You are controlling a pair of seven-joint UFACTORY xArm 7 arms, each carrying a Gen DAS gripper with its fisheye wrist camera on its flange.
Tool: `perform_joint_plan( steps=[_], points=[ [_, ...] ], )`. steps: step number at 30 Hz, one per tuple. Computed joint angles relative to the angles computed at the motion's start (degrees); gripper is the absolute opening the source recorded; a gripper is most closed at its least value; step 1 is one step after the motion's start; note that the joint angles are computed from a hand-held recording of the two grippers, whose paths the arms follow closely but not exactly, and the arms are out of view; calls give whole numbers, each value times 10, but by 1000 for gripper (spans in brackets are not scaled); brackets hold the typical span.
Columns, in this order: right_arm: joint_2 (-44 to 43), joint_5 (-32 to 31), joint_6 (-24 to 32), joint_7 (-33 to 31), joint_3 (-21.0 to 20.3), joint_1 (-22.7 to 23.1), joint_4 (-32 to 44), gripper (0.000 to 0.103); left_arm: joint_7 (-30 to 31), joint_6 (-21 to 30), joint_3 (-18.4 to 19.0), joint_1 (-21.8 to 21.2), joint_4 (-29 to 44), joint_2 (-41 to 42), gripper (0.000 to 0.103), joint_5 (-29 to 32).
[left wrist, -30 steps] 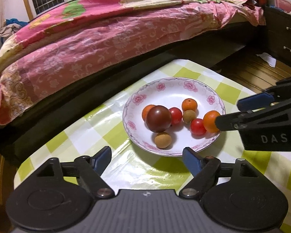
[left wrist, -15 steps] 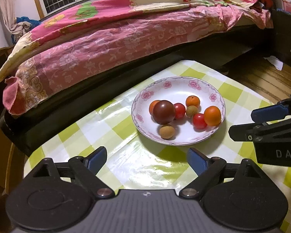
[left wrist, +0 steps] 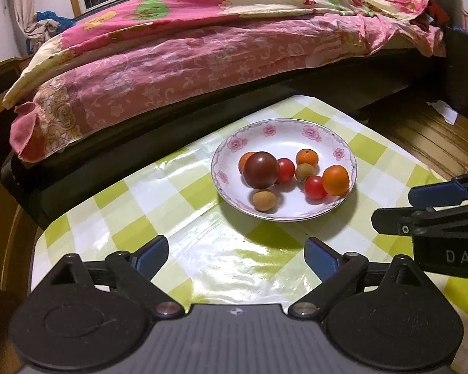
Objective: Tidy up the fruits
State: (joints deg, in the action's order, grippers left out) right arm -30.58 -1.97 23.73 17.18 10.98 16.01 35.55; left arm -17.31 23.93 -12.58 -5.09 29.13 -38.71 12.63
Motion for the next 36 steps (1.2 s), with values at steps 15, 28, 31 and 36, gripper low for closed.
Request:
perform_joint_plan(
  steps=[15, 28, 31, 36],
  points=[
    [-31, -1, 20, 23, 10, 7, -18, 42, -17, 24, -3, -9, -23, -39, 103, -6],
    [-58, 3, 56, 34, 11, 14, -28, 42, -29, 56, -8, -21, -46, -83, 103, -13],
    [-67, 4, 70, 37, 15, 17, -32, 42, -31, 64, -5, -26, -53, -97, 103, -17],
    [-81, 7, 84, 43, 16, 23, -39, 42, -33, 77, -7, -33, -62, -117, 103, -21]
  ],
)
